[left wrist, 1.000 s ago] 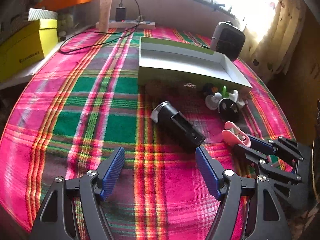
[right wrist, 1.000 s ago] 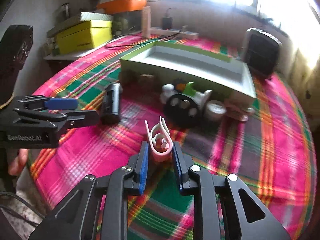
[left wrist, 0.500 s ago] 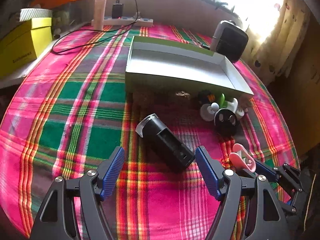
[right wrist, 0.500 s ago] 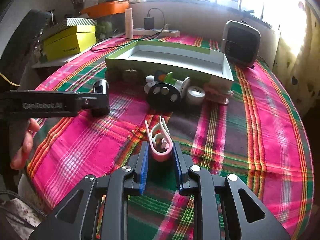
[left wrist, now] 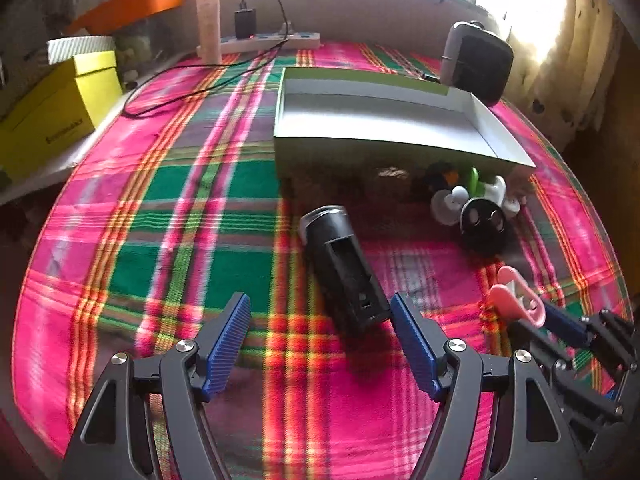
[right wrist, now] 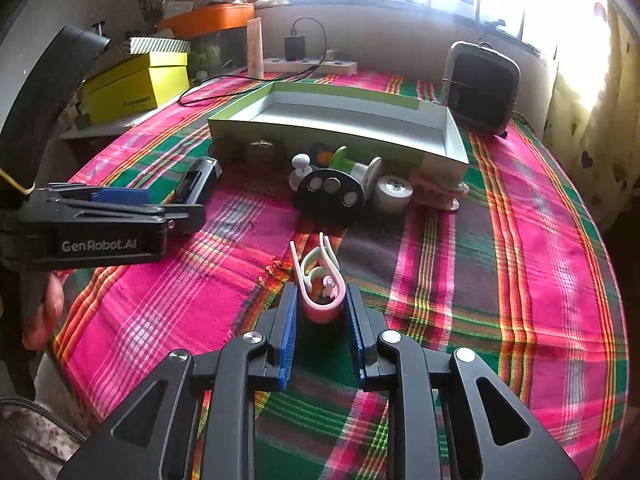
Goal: Organize objects
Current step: 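Grasp the black cylindrical holder with the left gripper while the right holds the clip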
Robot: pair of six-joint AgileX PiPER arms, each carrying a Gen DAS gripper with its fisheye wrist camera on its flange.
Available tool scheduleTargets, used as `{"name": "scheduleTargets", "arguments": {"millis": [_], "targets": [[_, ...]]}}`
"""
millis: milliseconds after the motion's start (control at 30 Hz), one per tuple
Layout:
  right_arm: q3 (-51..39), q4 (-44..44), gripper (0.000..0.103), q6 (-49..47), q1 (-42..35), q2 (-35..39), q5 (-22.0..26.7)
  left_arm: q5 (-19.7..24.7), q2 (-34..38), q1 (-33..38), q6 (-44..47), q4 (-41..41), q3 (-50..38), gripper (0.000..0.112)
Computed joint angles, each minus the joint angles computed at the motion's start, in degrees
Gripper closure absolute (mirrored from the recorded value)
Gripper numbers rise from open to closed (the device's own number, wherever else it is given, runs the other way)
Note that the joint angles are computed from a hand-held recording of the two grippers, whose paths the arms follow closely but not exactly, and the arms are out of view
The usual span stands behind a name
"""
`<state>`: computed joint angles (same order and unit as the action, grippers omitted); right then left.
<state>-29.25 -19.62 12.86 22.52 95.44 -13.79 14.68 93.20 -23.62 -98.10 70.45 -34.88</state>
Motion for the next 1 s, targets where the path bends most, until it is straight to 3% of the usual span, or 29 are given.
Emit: {"name": "scheduleTargets", "arguments": {"millis": [100,200,267,367,700,1000], "targets": [[-0.1,-4.8,0.079,4.5,-0.4,0.1,-0.3,-0.6,-0.7,0.9,-2.4,2.9,1.3,0.04],[-0.1,-4.0,0.078,3.5,-0.3,0.4,-0.9,-0.5,-0.5,1.4,-6.1,7.2,1.6,0.04],[-0.2,-2.7,0.066,2.3,-0.1,0.7,-1.1,-0.8,-0.1,1.7,-6.9,8.8,1.4,0.04],[-0.7,-2.9,0.055,2.7,0.0,1.5,-1.7,-1.1,0.7,2.2,-8.3,11.2,0.7,0.04],[-3.0,-2.6,0.055,3.5,-0.1,3.3,-1.6,1.8,2.8,0.6,-15.3,18.9,-0.1,0.041],[-3.3,-0.7,0.055,1.9,0.4,3.4,-1.1,2.0,2.5,-0.3,-19.2,23.4,0.3,0.063]]}}
